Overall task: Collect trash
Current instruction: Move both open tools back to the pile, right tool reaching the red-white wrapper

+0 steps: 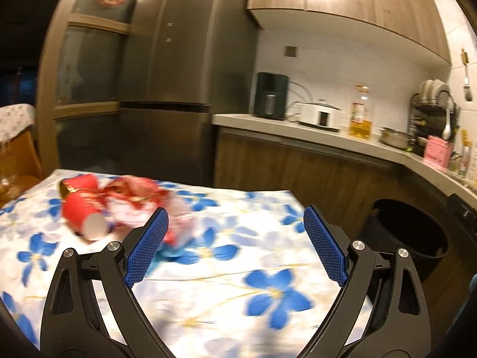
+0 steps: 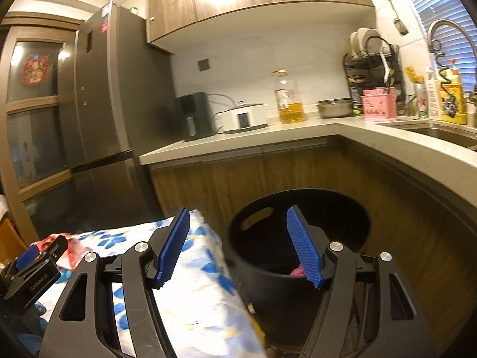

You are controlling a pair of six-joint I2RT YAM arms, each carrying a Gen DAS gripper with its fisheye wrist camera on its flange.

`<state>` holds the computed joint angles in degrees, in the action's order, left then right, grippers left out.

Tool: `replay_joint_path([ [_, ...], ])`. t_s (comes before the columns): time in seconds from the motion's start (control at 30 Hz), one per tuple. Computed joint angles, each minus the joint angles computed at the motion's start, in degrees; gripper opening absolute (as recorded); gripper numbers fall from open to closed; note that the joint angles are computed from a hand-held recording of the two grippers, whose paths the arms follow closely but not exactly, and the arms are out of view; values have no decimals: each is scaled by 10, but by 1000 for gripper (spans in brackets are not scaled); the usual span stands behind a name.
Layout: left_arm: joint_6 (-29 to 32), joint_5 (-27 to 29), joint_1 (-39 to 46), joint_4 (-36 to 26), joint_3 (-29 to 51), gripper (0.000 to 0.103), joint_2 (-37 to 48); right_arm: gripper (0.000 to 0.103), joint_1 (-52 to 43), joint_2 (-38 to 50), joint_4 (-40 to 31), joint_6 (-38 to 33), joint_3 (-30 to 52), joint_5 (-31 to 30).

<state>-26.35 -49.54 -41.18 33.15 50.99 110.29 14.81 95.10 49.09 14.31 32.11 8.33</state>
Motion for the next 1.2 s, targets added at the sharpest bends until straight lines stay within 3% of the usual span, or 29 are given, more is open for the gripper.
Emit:
replay_joint_path([
  [0.3,-10,-9,55,54,-131,90,-61,67,86,26,-5,2,26,18],
  [0.6,1,-16,83,108,-223,90,-128,67,165,96,-42,-4,110,13],
  [0.9,-32,8,143,103,-320,90,-232,67,258,225,-132,-66,276,-5],
  [1.2,-23,40,182,107,-358,90,-279,67,310,331,-249,-118,447,13],
])
